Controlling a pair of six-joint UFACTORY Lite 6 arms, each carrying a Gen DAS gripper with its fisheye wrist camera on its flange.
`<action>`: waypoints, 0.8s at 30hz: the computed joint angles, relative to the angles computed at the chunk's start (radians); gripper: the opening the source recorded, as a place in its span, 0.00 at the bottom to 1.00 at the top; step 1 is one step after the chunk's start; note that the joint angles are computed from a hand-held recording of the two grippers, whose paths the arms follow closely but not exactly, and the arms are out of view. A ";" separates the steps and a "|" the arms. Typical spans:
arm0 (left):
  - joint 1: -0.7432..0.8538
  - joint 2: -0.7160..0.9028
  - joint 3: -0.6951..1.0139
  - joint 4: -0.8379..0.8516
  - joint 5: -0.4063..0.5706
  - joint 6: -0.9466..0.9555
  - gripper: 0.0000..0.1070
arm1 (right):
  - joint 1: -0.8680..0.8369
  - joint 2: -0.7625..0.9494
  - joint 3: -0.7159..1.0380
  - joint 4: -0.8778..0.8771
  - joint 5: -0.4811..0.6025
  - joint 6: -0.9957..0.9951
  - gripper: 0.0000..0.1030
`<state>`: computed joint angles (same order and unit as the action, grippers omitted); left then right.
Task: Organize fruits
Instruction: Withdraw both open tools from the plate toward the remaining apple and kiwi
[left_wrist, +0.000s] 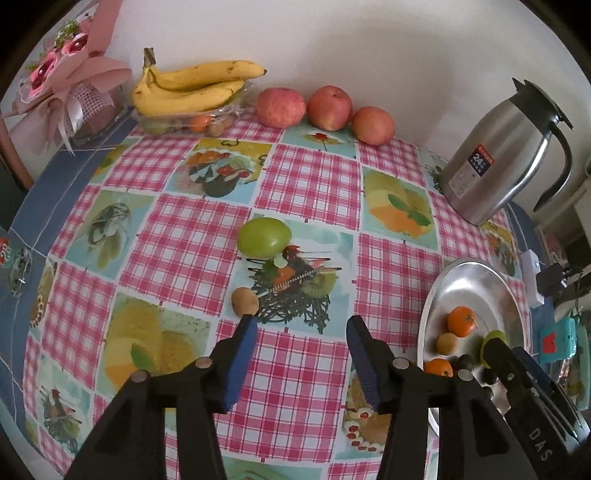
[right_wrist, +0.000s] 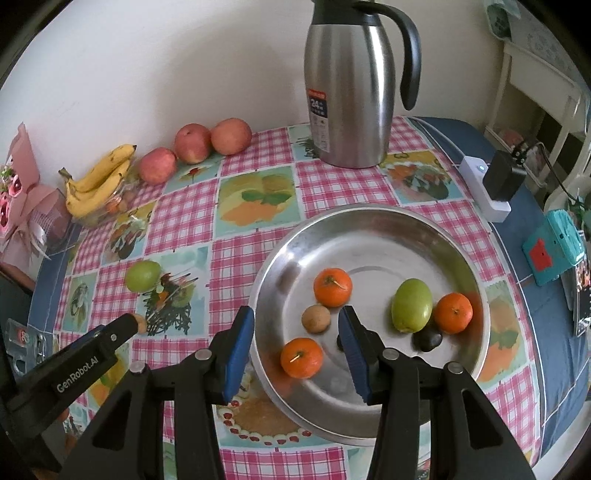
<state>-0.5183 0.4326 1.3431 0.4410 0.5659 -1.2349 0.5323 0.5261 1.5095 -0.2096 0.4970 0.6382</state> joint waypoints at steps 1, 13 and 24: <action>0.001 0.002 0.002 -0.007 -0.003 0.007 0.54 | 0.000 0.005 0.007 0.001 0.004 -0.001 0.47; 0.030 0.072 0.016 -0.080 -0.014 0.062 0.94 | -0.009 0.090 0.062 -0.025 0.079 0.018 0.84; 0.021 0.076 0.017 0.004 0.024 -0.013 0.96 | -0.005 0.109 0.075 -0.034 0.083 0.014 0.85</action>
